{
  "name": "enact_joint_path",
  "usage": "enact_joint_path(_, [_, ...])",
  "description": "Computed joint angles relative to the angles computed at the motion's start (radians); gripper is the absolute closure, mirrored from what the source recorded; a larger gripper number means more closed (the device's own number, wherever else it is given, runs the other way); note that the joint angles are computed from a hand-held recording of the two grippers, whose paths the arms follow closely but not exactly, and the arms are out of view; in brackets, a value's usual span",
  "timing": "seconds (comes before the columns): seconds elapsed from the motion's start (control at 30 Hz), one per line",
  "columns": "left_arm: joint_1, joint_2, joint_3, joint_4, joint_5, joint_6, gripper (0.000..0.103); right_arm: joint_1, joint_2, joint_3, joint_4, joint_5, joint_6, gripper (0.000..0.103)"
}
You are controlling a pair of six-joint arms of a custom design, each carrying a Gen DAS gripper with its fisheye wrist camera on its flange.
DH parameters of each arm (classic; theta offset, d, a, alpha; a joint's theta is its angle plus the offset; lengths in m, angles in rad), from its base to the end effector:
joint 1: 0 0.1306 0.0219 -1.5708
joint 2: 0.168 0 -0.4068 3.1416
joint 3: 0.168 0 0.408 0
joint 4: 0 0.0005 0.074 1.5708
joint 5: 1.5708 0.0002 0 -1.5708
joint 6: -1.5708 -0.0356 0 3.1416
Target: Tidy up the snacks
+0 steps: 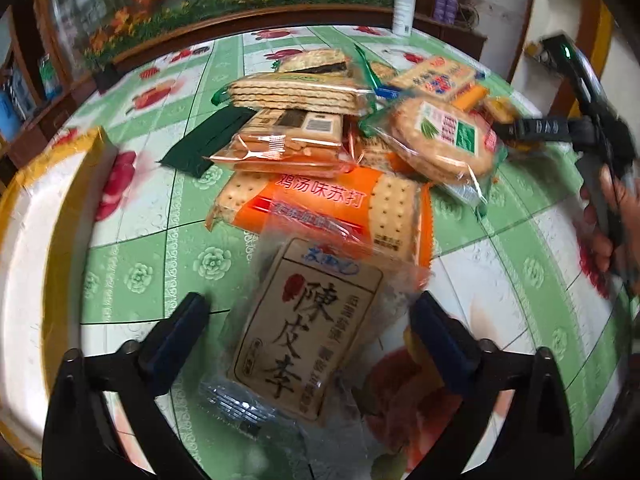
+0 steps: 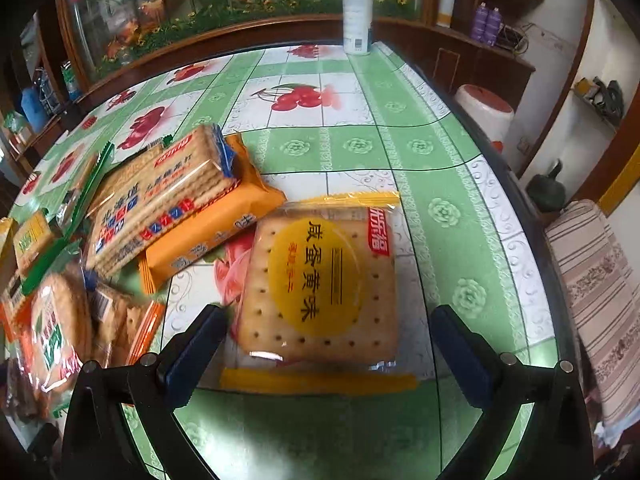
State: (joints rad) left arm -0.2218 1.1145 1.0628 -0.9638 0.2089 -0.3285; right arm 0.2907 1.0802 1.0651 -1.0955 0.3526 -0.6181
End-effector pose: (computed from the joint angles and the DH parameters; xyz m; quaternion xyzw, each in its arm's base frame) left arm 0.3601 -0.0893 0.4069 0.2874 0.9127 -0.0856 0.2776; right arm 0.3375 0.0876 0.4139 0.1957 0.9392 -0.0549 0.2767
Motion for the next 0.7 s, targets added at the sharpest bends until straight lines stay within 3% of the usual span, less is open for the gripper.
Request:
enact_joint_path(0.03, [-0.002,-0.007,-0.004,0.011,-0.008,0.006,0.014,0.0,0.0,0.0,0.005,0.005,0.012,0.004])
enact_joint_path(0.07, [-0.002,-0.011,-0.008,0.022,-0.002,0.009,0.028,0.0,-0.008,-0.004,0.014,0.008,0.022,0.013])
enact_joint_path(0.13, [-0.01,-0.019,-0.009,0.028,-0.008,0.014,0.041,0.008,-0.014,-0.002,0.022,0.016,0.031,0.033])
enact_joint_path(0.2, [-0.013,-0.022,-0.011,0.03,-0.009,0.01,0.05,0.01,-0.024,-0.01,0.027,0.005,0.027,0.033])
enact_joint_path(0.47, [0.029,-0.069,-0.03,0.008,0.099,0.038,0.056,0.079,-0.146,-0.073,0.036,-0.014,-0.064,0.033])
enact_joint_path(0.7, [0.08,-0.14,-0.042,0.0,0.169,0.051,0.056,0.278,-0.248,-0.082,-0.015,0.063,-0.187,0.033])
